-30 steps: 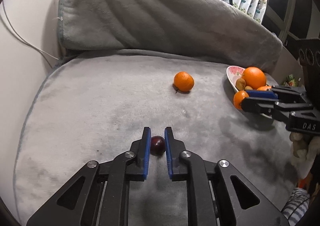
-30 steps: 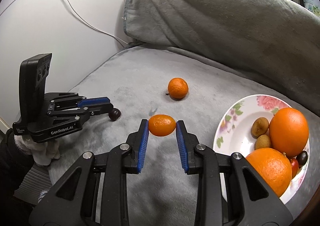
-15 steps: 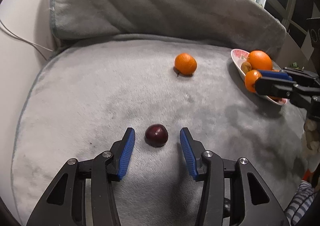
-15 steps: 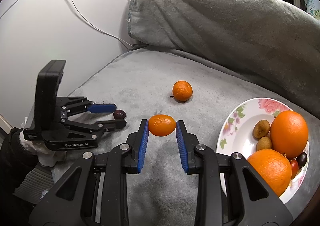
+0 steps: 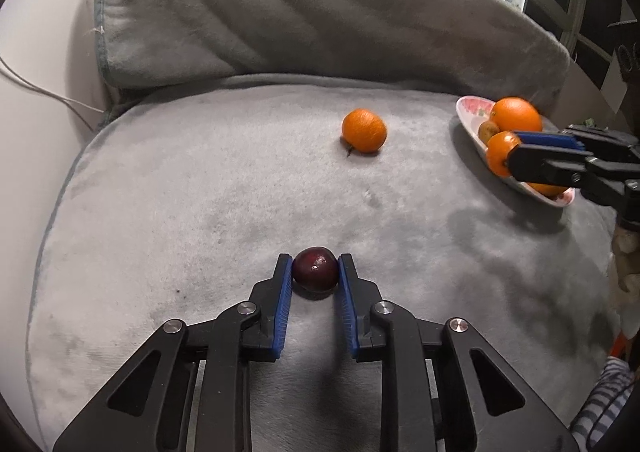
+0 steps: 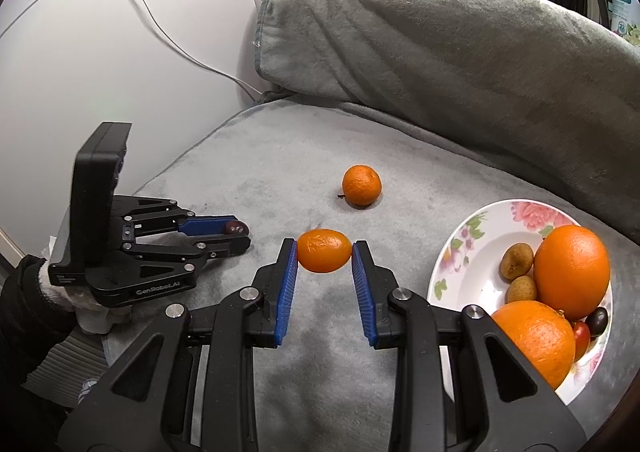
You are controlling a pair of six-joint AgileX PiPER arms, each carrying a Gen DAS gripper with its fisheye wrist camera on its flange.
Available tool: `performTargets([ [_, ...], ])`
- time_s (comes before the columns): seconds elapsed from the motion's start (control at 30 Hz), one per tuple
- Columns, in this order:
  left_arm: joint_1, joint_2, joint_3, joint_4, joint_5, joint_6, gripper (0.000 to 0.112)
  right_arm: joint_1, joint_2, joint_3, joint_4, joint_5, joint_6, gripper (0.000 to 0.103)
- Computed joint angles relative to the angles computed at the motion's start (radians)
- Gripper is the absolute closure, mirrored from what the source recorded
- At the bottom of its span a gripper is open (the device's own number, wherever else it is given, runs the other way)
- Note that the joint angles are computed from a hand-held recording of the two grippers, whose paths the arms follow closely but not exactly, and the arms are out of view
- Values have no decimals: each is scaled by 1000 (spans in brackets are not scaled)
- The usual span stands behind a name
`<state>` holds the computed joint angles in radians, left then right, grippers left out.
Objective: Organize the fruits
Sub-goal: 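Carry the tangerine in the right gripper and plum in the left over the plate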
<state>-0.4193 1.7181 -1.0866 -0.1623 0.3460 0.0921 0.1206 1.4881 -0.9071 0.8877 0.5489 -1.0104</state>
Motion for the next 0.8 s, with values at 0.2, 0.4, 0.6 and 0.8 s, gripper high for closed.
performTargets([
  [0.2, -10, -32, -16, -148, 8, 119, 91, -37, -12, -20, -16, 17, 2, 74],
  [0.4, -56, -20, -80, -269, 24, 208, 91, -107, -18, -64, -36, 54, 10, 74],
  [0.6, -104, 19, -155, -333, 44, 245, 91, -186, 7, -116, -39, 96, 11, 74],
  [0.8, -152, 80, -250, -325, 78, 231, 91, -233, 41, -162, -79, 109, 33, 74],
])
